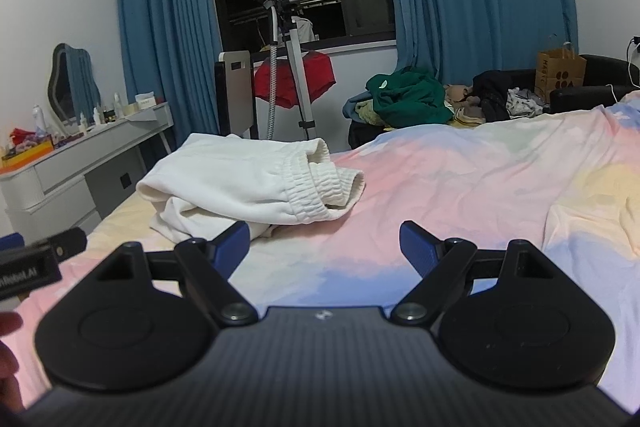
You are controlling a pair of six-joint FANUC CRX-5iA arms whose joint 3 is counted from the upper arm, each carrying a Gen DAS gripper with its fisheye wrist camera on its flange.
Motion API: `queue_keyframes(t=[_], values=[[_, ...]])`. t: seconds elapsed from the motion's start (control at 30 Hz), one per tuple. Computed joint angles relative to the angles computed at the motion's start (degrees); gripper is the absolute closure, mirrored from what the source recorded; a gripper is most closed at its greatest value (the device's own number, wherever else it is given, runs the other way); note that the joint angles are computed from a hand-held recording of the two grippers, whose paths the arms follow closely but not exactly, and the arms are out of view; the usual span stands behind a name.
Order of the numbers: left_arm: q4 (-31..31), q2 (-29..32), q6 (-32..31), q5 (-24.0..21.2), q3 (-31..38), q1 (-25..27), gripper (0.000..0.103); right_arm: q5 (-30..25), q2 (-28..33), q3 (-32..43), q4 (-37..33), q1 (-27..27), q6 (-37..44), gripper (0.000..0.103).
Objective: Fold clothes
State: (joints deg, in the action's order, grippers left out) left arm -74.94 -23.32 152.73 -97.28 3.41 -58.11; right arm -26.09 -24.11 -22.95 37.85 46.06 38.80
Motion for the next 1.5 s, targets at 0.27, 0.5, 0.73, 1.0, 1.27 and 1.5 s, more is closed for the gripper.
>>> queue_keyframes(t=[0.27,0.5,0.73,1.0,1.27,1.5], values=[[4.7,-0.8,-2.9,6.0,-1.8,4.3,0.000,-2.9,0.1,1.8,-2.8,-0.6,0.3,0.020],[9.7,2.7,-9.5,13.8,0.2,13.6,0.000,-5.0,1.2,2.6,-3.2,-1.8,-1.4,0.020],[11.8,9.2,-16.3,26.3,2.7,23.5,0.000,-8.0,2.6,5.1,-8.3,-2.8,0.9,0.019],[22.1,21.0,-23.3,38.6,11.5,32.9,0.002,-10.1,6.3,7.8,-11.1,-5.7,-1.4,0.020],[21.7,36.6,-29.1,36.6,28.1,35.1,0.003,-10.4,8.7,10.1,-18.8,-7.9,1.9,0.019],[24.8,48.2,-34.8,26.2,43.8,39.0,0.013,-11.5,11.0,13.1,-26.5,-10.0,5.7,0.020]])
